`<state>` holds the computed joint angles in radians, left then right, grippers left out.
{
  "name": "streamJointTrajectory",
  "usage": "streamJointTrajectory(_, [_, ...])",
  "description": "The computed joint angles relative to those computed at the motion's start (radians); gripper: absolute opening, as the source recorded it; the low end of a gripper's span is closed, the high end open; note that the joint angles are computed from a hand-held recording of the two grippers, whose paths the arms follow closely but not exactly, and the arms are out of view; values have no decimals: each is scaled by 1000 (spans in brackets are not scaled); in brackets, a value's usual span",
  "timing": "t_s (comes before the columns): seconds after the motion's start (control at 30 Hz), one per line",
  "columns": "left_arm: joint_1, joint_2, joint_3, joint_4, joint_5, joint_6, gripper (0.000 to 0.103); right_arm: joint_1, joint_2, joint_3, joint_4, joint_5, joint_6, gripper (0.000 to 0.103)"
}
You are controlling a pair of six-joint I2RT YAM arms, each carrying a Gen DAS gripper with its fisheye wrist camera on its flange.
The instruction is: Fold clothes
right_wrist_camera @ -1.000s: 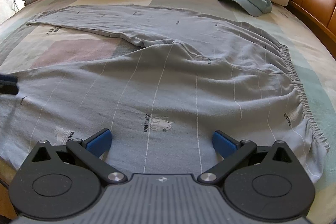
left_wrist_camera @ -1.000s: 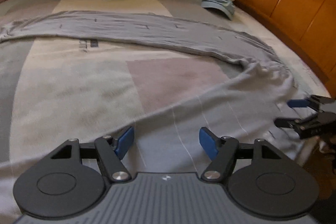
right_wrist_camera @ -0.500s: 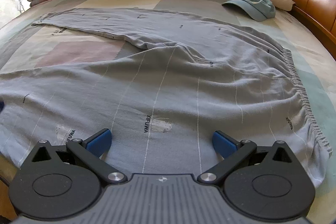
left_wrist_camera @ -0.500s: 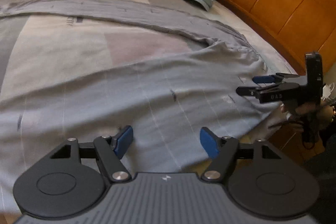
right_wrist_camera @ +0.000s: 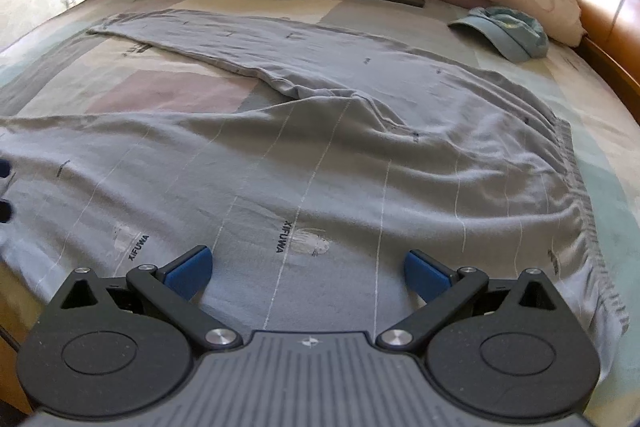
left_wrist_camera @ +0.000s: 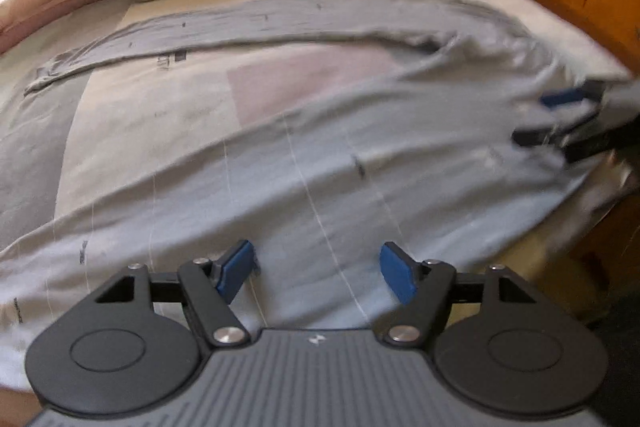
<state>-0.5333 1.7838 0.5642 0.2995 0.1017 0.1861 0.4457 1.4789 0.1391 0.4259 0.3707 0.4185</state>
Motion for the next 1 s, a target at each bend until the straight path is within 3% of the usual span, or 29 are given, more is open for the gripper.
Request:
streamJointTrajectory(0.1, [-8,-37,-70,43,-26,-47,74,-27,-7,-39,63,-38,-40,103])
streamJointTrajectory(0.23, [5,-99,-56,-64,-43,-78,73,-58,7,-88,168,-83,-98,103])
streamJointTrajectory(0.53, [83,13,49,-34,-122,-222,74,-154,-1,-85,175,-208,-225,103])
streamJointTrajectory(0.63, [119,-14,-23,18,-115,-253,75,-175,-24,-88,154,-238,-250,103])
streamJointTrajectory(0.7, [124,-53,-28,-47,-136,-266,75,-184,-30,-88,148,-251,-260,103])
streamJointTrajectory(0.87, [167,-112,-36,-40,-152,-242,75,-188,-33,-72,120,-257,-268,103])
streamJointTrajectory(1.0, [221,-38,32,2,-115,-169,75,-168,-32,-56,95,-230,-241,103])
